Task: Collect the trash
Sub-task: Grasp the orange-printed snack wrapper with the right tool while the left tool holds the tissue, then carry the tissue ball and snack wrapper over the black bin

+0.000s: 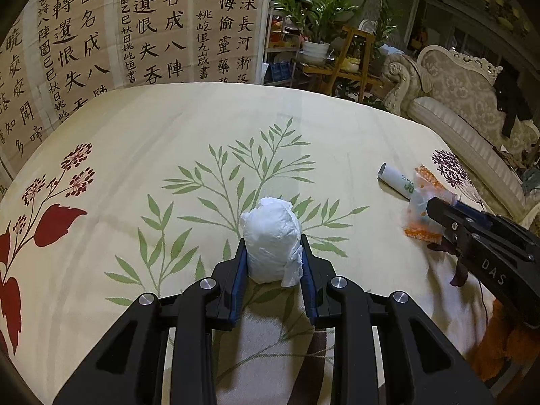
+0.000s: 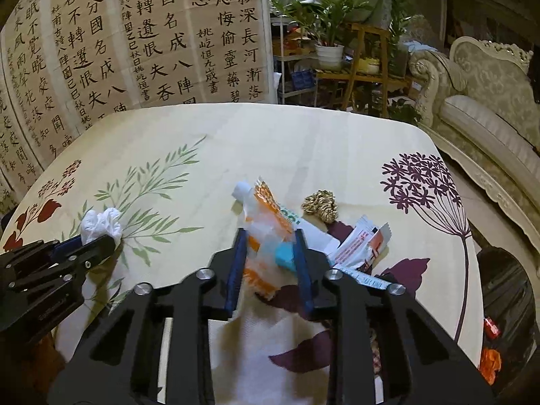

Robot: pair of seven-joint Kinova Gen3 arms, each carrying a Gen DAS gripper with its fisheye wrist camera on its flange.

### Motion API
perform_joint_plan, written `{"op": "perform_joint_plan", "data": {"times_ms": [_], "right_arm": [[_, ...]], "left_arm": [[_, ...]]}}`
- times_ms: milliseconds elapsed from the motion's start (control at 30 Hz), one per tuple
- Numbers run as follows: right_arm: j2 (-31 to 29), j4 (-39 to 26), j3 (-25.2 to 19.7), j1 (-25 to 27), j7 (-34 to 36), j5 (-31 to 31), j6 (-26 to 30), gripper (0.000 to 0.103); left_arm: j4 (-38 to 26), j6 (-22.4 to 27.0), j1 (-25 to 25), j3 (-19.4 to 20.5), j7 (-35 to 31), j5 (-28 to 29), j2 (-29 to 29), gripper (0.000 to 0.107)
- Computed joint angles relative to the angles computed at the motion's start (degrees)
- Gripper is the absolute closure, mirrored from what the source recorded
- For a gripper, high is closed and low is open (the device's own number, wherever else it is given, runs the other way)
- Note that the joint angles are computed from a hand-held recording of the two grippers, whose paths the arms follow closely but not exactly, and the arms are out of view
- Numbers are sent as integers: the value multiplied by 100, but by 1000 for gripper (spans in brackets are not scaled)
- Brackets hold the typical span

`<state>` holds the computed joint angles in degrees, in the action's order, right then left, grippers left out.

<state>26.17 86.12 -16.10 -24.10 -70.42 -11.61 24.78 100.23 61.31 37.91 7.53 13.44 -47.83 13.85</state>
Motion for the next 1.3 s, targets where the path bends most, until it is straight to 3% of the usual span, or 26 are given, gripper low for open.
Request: {"op": "perform_joint_plan", "data": {"times_ms": [267,733,1000,1300], "right_arm": [[-175,225,-145,171,143,-185,-86,85],[-803,970,-503,986,843,-1104,-413,85],[-1106,1373,-467,1488,1247,-1662,-540,85],[-1319,1726,-224,2067,1655,-2214,-694,85]], "left_arm": [[4,148,93,62,118,-85,-67,78],[-266,386,392,179,264,-349,35,78],[-736,372,695,139,95,-443,352,78],[-1634,-25,1057,-92,-530,-478,944,78]]}}
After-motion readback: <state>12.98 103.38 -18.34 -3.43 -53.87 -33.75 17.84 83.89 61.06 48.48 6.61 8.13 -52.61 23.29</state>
